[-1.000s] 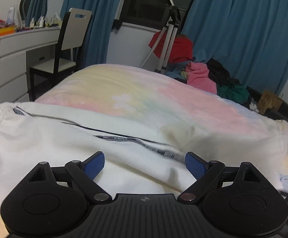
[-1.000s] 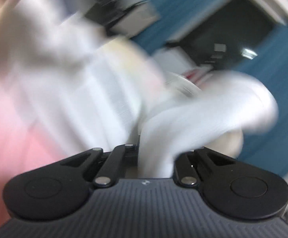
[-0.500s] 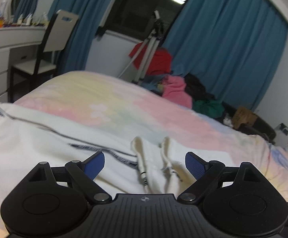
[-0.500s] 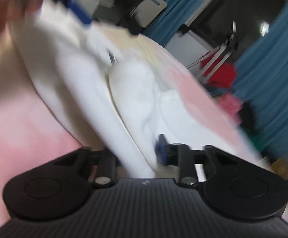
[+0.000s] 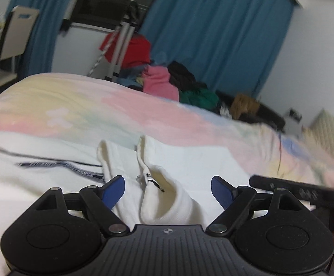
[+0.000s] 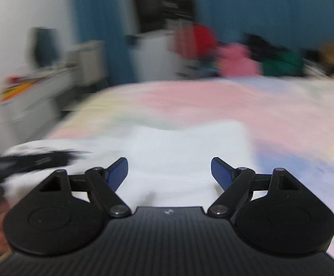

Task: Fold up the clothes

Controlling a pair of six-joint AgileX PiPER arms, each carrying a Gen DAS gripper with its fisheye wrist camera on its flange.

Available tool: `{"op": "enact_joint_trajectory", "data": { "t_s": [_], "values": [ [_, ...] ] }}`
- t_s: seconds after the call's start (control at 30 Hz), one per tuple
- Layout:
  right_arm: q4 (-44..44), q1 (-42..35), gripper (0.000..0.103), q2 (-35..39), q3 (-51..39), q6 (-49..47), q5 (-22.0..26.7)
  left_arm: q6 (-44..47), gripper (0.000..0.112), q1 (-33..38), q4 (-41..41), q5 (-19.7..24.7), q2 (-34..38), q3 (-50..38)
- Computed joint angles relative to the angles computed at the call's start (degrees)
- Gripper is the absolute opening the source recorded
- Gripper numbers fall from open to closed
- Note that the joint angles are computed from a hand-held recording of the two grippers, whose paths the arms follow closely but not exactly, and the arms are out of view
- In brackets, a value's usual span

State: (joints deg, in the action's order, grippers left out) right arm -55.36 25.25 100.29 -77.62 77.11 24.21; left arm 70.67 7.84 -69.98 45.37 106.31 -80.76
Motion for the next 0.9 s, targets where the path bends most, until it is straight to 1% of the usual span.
{"op": "enact_joint_trajectory", "data": {
  "t_s": [0.03, 0.07, 0.1, 0.13, 0.17, 0.2, 0.23, 0.27, 0.3, 0.33, 0.37, 0.43, 0.53, 0.57, 0.67, 0.77, 0.83, 0.87, 0.9],
  "values": [
    [-0.03, -0.45, 0.081, 0.74, 0.18, 2.35, 1.7, -1.51, 0.077, -0.96, 2.12, -0.19, 1.18, -1.63],
    [1.93, -1.08, 0.081, 1.9, -0.8, 2.41, 2.78, -4.35, 0.073, -2.0, 5.46, -0.17, 2.6, -3.74],
    [4.04, -1.8, 0.081, 2.9, -1.41, 1.02, 2.37, -6.88, 0.07, -2.96, 8.52, -0.06, 3.71, -5.41],
    [3.86, -1.58, 0.081, 3.14, -0.96, 1.52, 2.5, -7.72, 0.06, -3.64, 9.88, -0.38, 4.53, -6.09],
    [2.93, -1.23, 0.081, 3.43, -0.49, 2.6, 2.76, -7.55, 0.055, -4.16, 10.46, -0.75, 5.06, -6.2],
    [0.94, -0.36, 0.081, 3.81, -0.43, 3.99, 3.97, -6.88, 0.054, -4.73, 10.75, -2.06, 4.99, -5.61],
    [-0.66, 0.47, 0.081, 4.09, -0.31, 4.98, 5.14, -6.48, 0.043, -5.24, 11.23, -3.48, 4.67, -5.12],
    [-1.06, 1.13, 0.082, 3.89, 0.04, 4.71, 5.96, -6.13, 0.029, -5.75, 11.74, -4.91, 4.35, -4.65],
    [-0.92, 1.45, 0.083, 4.18, -0.1, 4.05, 6.59, -5.81, 0.023, -6.27, 12.26, -6.35, 4.03, -4.19],
    [-0.78, 1.77, 0.083, 4.47, -0.26, 3.42, 7.25, -6.64, 0.016, -6.39, 12.71, -6.83, 3.74, -4.13],
    [-0.72, 2.11, 0.083, 4.58, -0.44, 3.08, 7.94, -7.86, 0.012, -6.11, 12.54, -6.05, 3.47, -4.4],
    [-1.29, 2.39, 0.083, 4.58, -0.57, 3.27, 8.25, -10.33, 0.009, -5.3, 11.85, -3.81, 2.42, -4.61],
    [0.68, -0.11, 0.083, 6.57, -3.4, -0.31, 6.39, -14.32, 0.008, -3.33, 10.71, 0.85, -0.81, -3.29],
    [0.8, -0.3, 0.083, 6.23, -3.08, 0.01, 6.0, -16.26, 0.007, -2.54, 10.55, 2.35, -2.49, -2.04],
    [-0.26, -0.55, 0.083, 4.29, -1.2, 2.47, 3.84, -19.48, 0.007, -0.03, 10.08, 5.07, -5.16, 0.93],
    [-0.35, -0.62, 0.081, 3.34, -0.21, 1.93, 1.97, -17.48, 0.008, -0.29, 11.07, 1.88, -5.57, 4.04],
    [2.49, -0.39, 0.082, 4.62, -1.43, -2.29, 2.73, -17.06, 0.011, -1.23, 12.46, -0.59, -4.4, 4.64],
    [3.5, -0.24, 0.082, 5.32, -1.98, -4.32, 3.08, -17.73, 0.015, -1.48, 13.36, -1.39, -3.56, 4.32],
    [3.53, 0.06, 0.082, 5.97, -2.44, -5.45, 3.38, -18.02, 0.015, -1.47, 13.48, -1.49, -2.85, 3.95]
  ]
}}
